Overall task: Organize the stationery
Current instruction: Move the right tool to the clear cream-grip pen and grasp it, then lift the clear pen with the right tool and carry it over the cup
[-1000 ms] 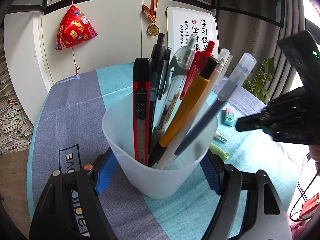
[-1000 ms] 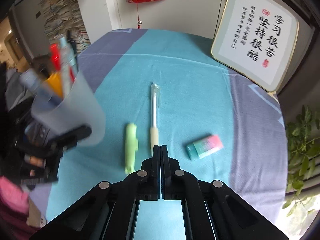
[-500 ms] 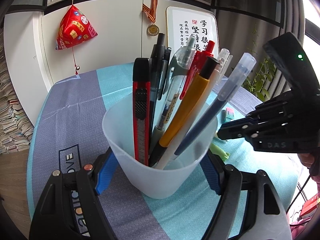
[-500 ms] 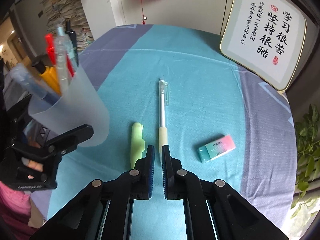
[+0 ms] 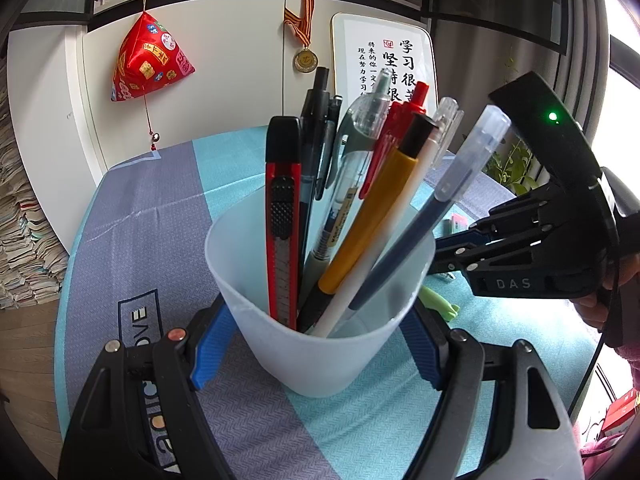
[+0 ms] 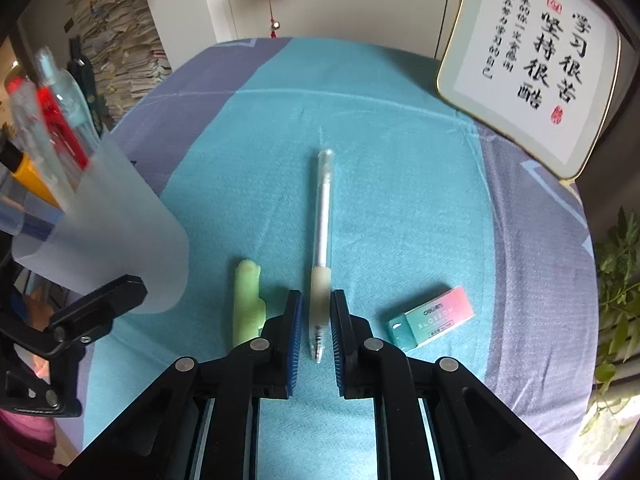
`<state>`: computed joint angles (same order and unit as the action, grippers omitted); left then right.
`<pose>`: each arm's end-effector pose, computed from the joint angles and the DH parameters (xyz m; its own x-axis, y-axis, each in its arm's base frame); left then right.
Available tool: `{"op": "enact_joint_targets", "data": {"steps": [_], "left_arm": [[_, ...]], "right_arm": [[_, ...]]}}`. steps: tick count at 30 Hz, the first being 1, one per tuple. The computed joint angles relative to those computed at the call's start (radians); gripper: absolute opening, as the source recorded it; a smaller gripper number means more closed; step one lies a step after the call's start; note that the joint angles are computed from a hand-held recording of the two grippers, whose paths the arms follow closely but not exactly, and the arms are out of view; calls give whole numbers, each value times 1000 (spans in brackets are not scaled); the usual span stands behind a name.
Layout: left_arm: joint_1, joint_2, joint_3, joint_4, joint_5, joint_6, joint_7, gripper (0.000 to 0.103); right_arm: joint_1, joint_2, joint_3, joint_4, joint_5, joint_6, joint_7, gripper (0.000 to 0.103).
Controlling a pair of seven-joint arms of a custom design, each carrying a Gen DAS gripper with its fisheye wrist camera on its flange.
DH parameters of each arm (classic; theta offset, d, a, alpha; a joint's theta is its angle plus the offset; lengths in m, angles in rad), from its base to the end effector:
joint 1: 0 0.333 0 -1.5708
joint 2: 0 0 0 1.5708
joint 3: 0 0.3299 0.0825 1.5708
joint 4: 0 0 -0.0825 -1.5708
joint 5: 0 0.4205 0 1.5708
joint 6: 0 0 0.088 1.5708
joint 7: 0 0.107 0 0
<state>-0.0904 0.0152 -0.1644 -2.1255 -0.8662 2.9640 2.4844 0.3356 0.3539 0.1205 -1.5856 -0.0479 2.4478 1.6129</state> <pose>0.6048 -0.1038 0.4759 -0.3838 -0.9223 0.0448 -0.5928 0.2089 -0.7778 0.6717 0.3161 0.4902 0.4160 -0.9092 -0.0175 -0.7969 -0.3552 -0.4887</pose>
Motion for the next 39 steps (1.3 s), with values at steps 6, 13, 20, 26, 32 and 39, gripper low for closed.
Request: {"op": "enact_joint_targets", "data": {"steps": [6,13,20,26,32,39], "left_arm": [[0,-1,0,-1,-2,-1,1,76],[-1,-1,1,-1,-1,-1,0,76],[-1,-3,1,-4,1,-1,-3,76],[-3,-3,2,-4,-5,0,2,76],[-3,-3,1,-4,-2,1,-1,76],[-3,-3,1,-5,-1,2,-1,76]], "right_arm": [[12,-23,-9,-24,-36,3,23,11],[3,-208,-11,-215,-66,-33,-19,11],[23,-382,-12,-410,-312,-60,52,11],[23,-393,-15,-426,-189,-55,-37,11],[-7,-316,-32,-338,-6,-8,-15,14],[-6,-241,-23,-271,-35,-19,16,21]]}}
